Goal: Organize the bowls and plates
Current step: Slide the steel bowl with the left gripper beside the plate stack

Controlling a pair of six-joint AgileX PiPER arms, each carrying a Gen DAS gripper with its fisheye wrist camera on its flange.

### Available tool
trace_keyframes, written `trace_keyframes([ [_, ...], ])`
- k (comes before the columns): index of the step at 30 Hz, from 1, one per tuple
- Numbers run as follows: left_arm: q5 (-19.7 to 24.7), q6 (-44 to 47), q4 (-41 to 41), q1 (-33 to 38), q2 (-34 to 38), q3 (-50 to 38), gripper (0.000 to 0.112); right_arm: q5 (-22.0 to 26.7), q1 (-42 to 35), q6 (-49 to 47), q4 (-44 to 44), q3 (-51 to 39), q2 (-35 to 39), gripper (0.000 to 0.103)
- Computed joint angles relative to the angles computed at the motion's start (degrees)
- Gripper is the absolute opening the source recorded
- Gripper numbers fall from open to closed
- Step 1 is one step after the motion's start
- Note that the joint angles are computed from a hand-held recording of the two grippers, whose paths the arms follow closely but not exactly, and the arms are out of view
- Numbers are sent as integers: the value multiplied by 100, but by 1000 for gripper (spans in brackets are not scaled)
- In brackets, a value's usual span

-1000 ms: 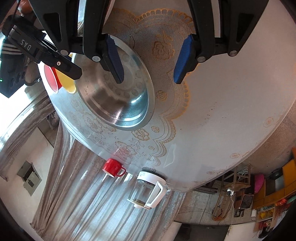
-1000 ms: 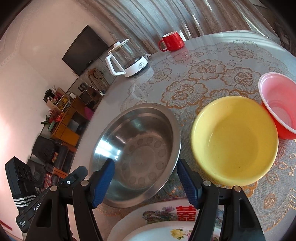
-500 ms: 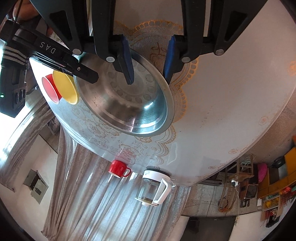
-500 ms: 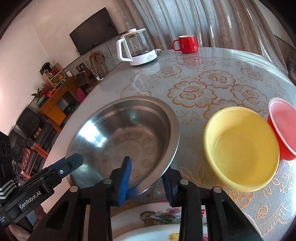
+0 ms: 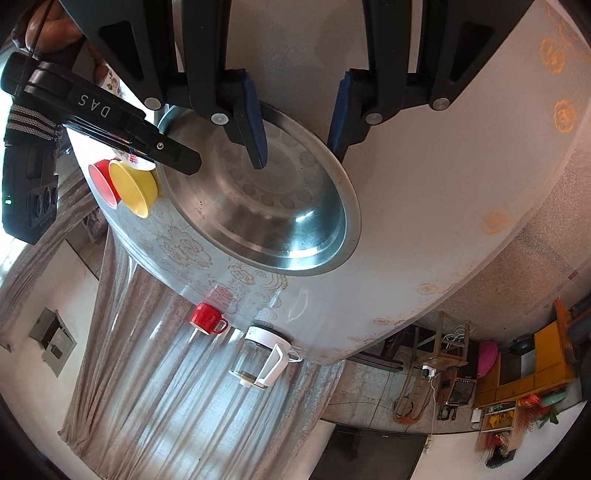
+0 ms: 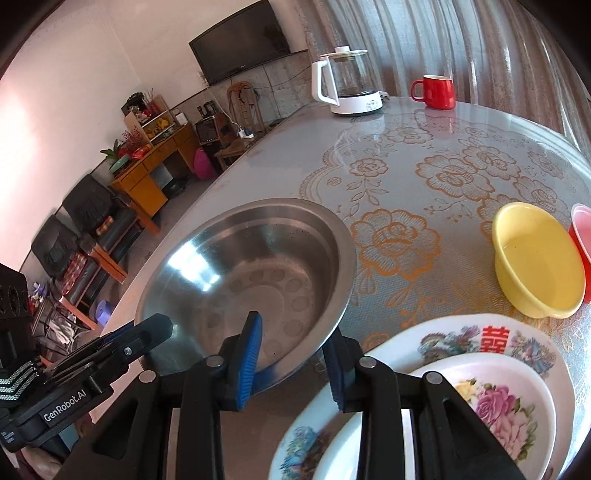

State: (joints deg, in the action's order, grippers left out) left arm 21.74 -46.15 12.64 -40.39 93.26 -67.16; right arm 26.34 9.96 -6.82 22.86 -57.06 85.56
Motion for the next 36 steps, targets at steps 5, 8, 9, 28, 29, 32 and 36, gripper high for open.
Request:
trace_keyframes([
  [5, -43, -700, 516, -124, -572, 691, 33, -81, 360, 112, -49, 272, -203, 32],
  [8, 11, -1135, 864, -255, -827, 998, 33, -150, 519, 102, 12, 470, -314, 32],
  [9, 46, -1300, 1000, -308, -889, 1076, 33, -201, 610, 209, -90, 546, -358, 32],
  [28, 682, -2728, 2336, -897, -1693, 1659, 45, -472, 588, -662, 954, 1706, -1811, 50],
  [29, 777, -2718, 2363, -942, -1650, 1568, 47, -465, 497, -831, 1123, 1787, -1963, 53],
  [32, 1079, -2676, 2487, -1127, -1480, 1232, 49, -268, -4, -1558, 1904, 2018, -2370, 57],
  [36, 1234, -2351, 2405, -1296, -1216, 737, 49, 315, -1124, -2499, 2834, 2280, -2776, 57],
])
